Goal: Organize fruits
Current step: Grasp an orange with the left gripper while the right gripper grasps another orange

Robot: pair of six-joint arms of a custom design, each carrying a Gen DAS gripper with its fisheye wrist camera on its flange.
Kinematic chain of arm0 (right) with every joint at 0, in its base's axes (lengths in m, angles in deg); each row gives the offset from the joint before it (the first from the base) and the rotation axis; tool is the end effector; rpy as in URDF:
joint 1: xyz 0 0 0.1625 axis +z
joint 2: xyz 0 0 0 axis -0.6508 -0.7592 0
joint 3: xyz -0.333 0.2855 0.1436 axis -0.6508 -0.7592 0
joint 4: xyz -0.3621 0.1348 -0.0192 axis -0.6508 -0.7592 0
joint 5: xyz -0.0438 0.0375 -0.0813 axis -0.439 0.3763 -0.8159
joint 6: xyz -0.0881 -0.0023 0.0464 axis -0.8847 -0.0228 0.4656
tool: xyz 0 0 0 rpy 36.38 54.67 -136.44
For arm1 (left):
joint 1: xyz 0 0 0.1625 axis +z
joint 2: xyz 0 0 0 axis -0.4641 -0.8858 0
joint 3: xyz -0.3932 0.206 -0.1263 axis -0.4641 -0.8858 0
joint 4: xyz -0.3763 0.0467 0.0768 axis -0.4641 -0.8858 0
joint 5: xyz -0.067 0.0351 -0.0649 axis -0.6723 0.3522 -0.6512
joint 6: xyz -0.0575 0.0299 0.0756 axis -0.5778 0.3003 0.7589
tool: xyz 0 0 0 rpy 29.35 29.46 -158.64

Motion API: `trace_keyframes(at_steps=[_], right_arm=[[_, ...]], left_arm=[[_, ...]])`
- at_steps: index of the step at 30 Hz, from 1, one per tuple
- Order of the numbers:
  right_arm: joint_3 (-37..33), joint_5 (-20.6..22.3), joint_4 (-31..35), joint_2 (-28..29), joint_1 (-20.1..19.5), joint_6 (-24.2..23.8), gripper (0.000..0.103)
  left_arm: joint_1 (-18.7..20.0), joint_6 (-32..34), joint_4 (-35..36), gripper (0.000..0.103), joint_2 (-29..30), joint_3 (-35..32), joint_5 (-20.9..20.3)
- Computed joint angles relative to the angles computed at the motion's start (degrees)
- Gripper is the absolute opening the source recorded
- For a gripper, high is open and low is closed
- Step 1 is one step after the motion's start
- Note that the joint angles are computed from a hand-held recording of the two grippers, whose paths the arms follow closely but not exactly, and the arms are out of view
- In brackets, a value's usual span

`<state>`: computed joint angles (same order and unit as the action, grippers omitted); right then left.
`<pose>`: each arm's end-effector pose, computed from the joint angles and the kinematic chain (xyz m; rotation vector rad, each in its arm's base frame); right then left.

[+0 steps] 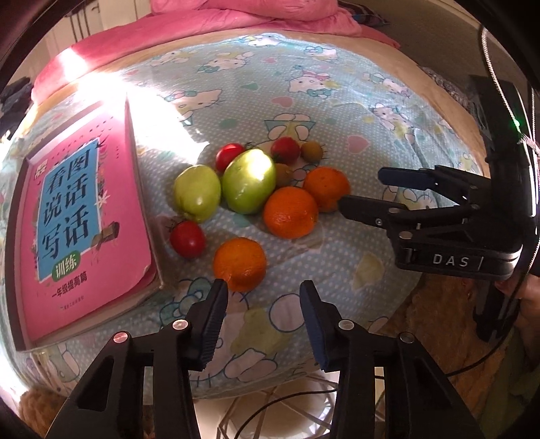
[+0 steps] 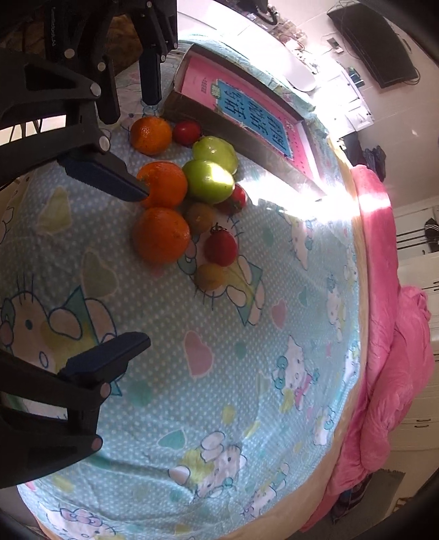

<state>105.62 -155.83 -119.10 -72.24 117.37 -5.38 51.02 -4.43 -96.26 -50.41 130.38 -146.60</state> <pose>0.0120 -0.4393 0.3765 0.7535 -2.5323 0.4777 -0.4525 -0.4002 -0.0290 0.4435 2.4329 -0.3724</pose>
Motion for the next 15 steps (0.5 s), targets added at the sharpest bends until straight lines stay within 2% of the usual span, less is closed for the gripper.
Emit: trace_keyframes(at_steps=[3, 7, 15], right_arm=[[-0.22, 0.01, 0.65, 0.13, -0.09, 0.04, 0.074], [0.00, 1.58, 0.34, -0.49, -0.39, -0.43, 0.073], [-0.19, 0.77, 0.34, -0.23, -0.42, 0.61, 0.071]], left_arm=[[0.59, 0.35, 0.07, 0.037, 0.40, -0.45, -0.85], [1.02, 0.28, 0.17, 0.036, 0.57, -0.86, -0.38], [1.57, -1.06, 2.02, 0.036, 0.50, -1.48, 1.72]])
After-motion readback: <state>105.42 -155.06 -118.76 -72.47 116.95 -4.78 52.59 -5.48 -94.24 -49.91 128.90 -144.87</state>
